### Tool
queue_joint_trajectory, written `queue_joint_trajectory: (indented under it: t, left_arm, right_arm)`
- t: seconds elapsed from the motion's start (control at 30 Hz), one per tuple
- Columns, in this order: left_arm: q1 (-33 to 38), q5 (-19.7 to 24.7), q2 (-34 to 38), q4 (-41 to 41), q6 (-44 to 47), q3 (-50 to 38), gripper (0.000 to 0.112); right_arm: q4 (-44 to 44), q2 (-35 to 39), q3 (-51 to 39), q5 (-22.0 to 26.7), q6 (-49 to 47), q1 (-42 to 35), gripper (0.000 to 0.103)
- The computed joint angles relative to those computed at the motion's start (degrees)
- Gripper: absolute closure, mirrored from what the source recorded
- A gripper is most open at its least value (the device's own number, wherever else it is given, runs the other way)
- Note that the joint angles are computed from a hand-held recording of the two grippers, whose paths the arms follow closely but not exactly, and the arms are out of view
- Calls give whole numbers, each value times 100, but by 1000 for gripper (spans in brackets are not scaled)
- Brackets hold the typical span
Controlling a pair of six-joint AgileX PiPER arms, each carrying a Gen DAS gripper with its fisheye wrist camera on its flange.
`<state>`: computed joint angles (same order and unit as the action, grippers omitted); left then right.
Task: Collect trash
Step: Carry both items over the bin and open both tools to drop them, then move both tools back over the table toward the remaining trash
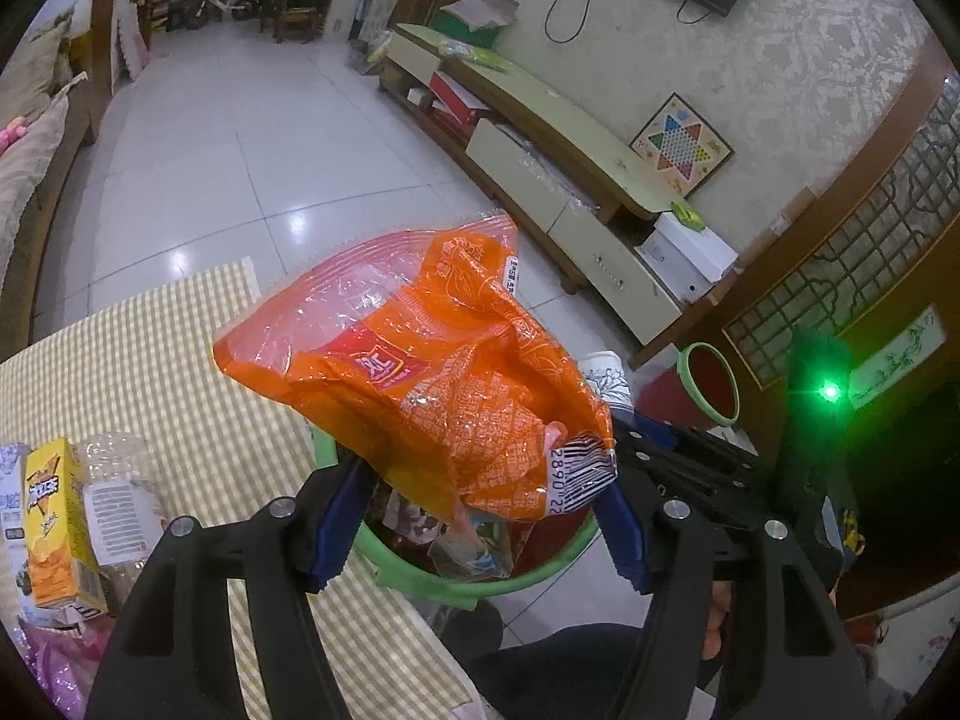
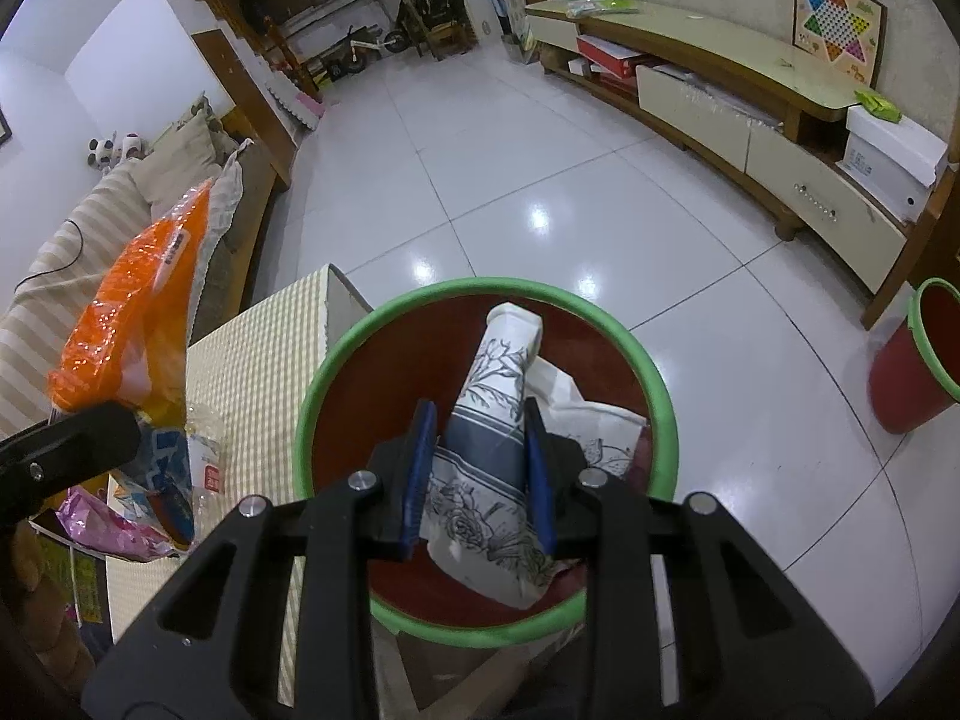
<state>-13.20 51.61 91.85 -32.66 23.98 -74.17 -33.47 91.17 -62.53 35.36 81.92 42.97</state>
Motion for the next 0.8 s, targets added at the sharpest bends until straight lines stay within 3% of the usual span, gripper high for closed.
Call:
queue_joint_trajectory:
  t: [0.37,0.47,0.5,0.57,0.67,0.8]
  left_arm:
    - [-45,105,351,2,-49,-397,47]
    - [-37,143,409,-49,-23,-489,41]
    - [-32,147,428,-56,-47,-519,36]
    - [-23,71,418,-45,-142,-513,34]
    - [52,67,404,-129,-104,-470,26]
    - [190,78,349,-228,-41,-385,19]
  right_arm:
    - [146,175,-200,-5,-357,-118,75]
    - [122,205,-218,11,-375,-98,72]
    - [68,205,-218,45,-340,-81,68]
    - [-90,182,-182,74,-180,-50,47]
    - [-255,171,-183,136,-15,-1,30]
    - [-321,203,-265,235,24,76,23]
